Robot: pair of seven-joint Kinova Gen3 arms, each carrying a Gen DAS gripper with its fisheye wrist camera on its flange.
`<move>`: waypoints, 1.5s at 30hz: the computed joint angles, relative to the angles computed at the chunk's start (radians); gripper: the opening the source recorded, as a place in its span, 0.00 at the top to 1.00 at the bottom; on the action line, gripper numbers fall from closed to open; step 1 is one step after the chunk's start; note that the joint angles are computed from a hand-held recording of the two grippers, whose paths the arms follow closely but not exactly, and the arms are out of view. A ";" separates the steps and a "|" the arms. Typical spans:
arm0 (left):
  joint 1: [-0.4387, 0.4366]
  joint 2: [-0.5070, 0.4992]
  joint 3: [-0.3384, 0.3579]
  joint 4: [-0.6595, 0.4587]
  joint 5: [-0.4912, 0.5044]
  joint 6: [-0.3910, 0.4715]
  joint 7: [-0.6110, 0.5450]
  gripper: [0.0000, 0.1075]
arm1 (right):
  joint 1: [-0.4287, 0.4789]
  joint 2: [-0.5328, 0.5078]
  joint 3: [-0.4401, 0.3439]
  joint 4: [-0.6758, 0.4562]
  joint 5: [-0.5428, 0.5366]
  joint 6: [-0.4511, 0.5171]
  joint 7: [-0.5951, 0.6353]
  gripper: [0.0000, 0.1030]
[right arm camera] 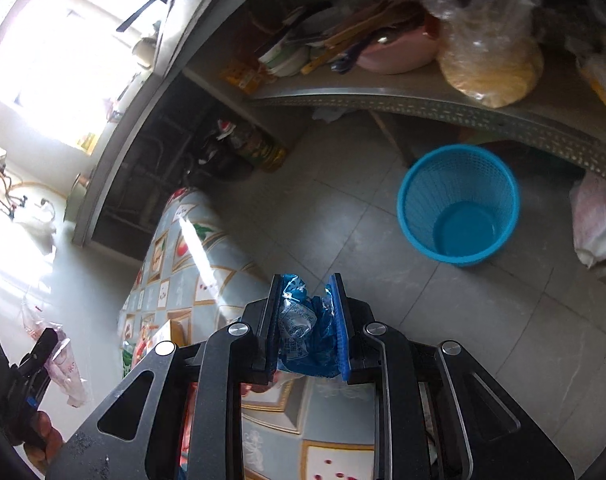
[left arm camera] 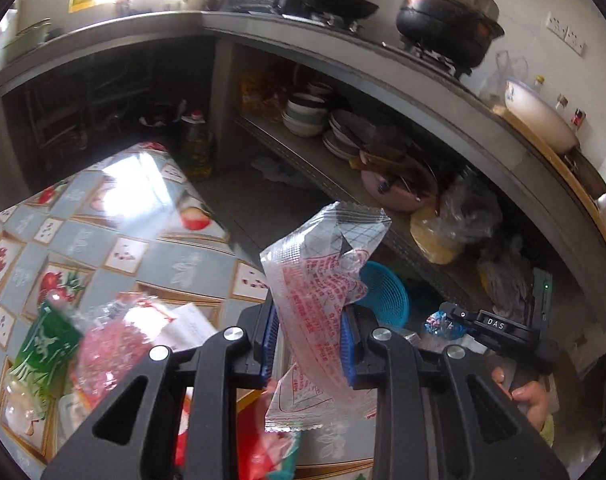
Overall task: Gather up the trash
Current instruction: 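Carry both items over the blue wastebasket and open both grippers to drop them, then move both tools back toward the table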
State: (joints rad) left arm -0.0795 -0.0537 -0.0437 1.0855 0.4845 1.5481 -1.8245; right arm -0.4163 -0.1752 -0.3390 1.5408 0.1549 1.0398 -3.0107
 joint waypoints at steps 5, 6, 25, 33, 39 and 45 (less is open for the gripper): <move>0.229 0.185 0.100 -0.111 -0.198 -0.014 0.155 0.75 | 0.070 -0.112 0.042 0.161 -0.053 -0.066 -0.044 0.79; 0.275 0.223 0.110 -0.131 -0.238 -0.024 0.164 0.75 | 0.085 -0.132 0.060 0.193 -0.073 -0.082 -0.034 0.79; 0.591 0.904 0.146 -0.854 -0.391 0.172 0.415 0.27 | 0.260 0.036 0.183 0.387 -0.084 -0.377 0.048 0.36; 0.546 0.783 0.167 -0.648 -0.333 0.031 0.395 0.23 | 0.260 -0.046 0.145 0.468 -0.047 -0.364 -0.012 0.35; 0.477 0.611 0.201 -0.448 -0.283 -0.068 0.303 0.23 | 0.224 -0.097 0.063 0.403 0.030 -0.180 -0.060 0.35; 0.448 0.386 0.195 -0.239 -0.343 -0.137 0.176 0.23 | 0.367 -0.118 -0.207 0.249 0.046 0.064 0.028 0.24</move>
State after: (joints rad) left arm 0.3682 0.3324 0.1513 0.8468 0.1419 1.4115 -1.6488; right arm -0.0498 -0.2929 -0.5455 1.7897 0.2010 1.1036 -2.9831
